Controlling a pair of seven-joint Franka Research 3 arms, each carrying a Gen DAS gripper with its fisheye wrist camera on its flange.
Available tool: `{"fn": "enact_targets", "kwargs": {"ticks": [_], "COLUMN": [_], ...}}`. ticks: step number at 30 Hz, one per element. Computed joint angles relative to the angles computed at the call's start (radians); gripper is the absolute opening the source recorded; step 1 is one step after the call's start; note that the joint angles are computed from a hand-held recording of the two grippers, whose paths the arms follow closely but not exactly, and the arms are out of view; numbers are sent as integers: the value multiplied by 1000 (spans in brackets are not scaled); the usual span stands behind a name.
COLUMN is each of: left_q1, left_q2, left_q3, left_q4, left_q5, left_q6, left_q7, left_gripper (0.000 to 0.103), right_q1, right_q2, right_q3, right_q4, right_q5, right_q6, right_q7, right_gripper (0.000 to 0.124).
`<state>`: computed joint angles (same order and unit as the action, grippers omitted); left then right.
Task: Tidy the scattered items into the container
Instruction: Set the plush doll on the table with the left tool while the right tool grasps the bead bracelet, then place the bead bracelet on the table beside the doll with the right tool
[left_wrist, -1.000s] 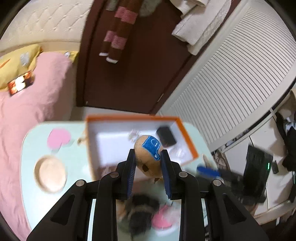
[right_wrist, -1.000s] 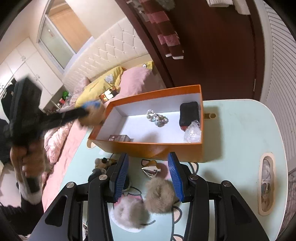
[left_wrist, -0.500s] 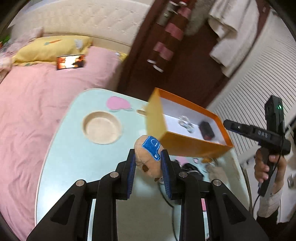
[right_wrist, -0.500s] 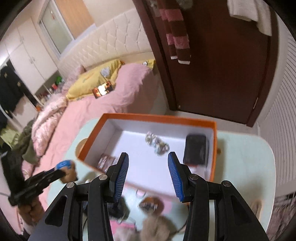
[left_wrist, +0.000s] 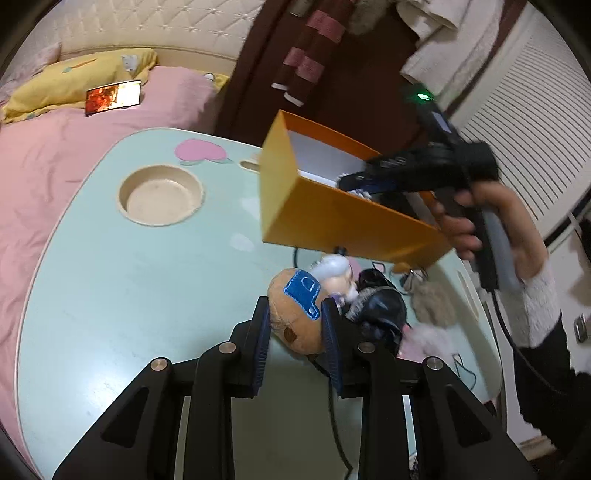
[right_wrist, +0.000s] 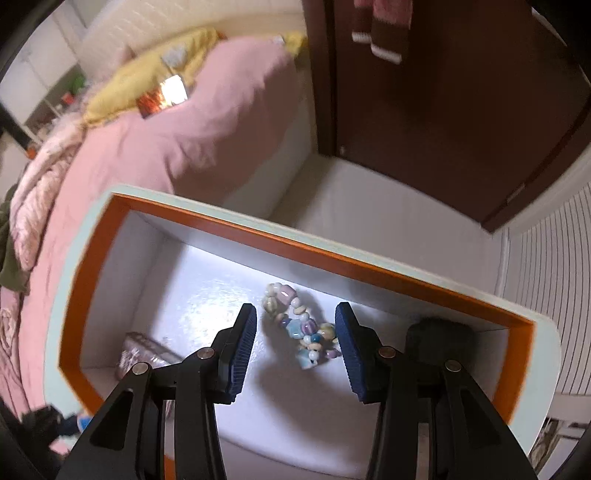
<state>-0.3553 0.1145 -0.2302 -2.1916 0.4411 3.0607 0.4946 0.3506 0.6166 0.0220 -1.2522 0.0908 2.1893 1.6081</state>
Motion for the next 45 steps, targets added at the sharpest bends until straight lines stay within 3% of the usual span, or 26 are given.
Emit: {"fn": "enact_targets", "kwargs": {"ticks": [3, 5, 9, 17, 21, 24, 27, 32, 36, 39, 41, 43, 45], "left_q1": [3, -14, -2, 3, 8, 18, 27, 42, 58, 69, 79, 94, 95], "left_q2": [-4, -7, -10, -32, -48, -57, -63, -74, -81, -81, -73, -49, -5], "left_q3": [-11, 6, -6, 2, 8, 7, 8, 5, -11, -26, -49, -77, -79], "left_q4": [3, 9, 7, -12, -17, -19, -14, -4, 2, 18, 40, 110, 222], "left_q5": [-19, 33, 12, 29, 79, 100, 130, 163, 62, -75, -260, -457, -509], "left_q6": [-19, -37, -39, -38, -45, -47, -56, -65, -63, -59, -66, -124, -242], "left_q7": [33, -7, 2, -37, -82, -101, -123, -138, -14, 146, 335, 545, 641], "left_gripper": [33, 35, 36, 36, 36, 36, 36, 36, 36, 36, 36, 36, 36], "right_q1": [16, 31, 18, -49, -110, -121, -86, -34, -35, -33, -34, -40, -40], "right_q2": [2, -15, -49, -178, -310, -415, -489, -543, -541, -537, -553, -581, -598], "right_q3": [-10, -22, -11, 59, 137, 158, 135, 98, 91, 90, 91, 91, 86], "right_q4": [4, -30, -98, -294, -434, -535, -625, -767, -810, -830, -853, -880, -891], "right_q5": [-34, -67, -54, 118, 337, 477, 499, 428, 510, 538, 585, 696, 769], "right_q6": [-3, 31, 99, 305, 384, 365, 353, 398, 375, 396, 430, 474, 488], "right_q7": [-10, -6, -11, -103, -286, -443, -485, -409, -427, -425, -445, -511, -555], "right_gripper": [43, 20, 9, 8, 8, 8, 8, 8, 8, 11, 29, 34, 34]}}
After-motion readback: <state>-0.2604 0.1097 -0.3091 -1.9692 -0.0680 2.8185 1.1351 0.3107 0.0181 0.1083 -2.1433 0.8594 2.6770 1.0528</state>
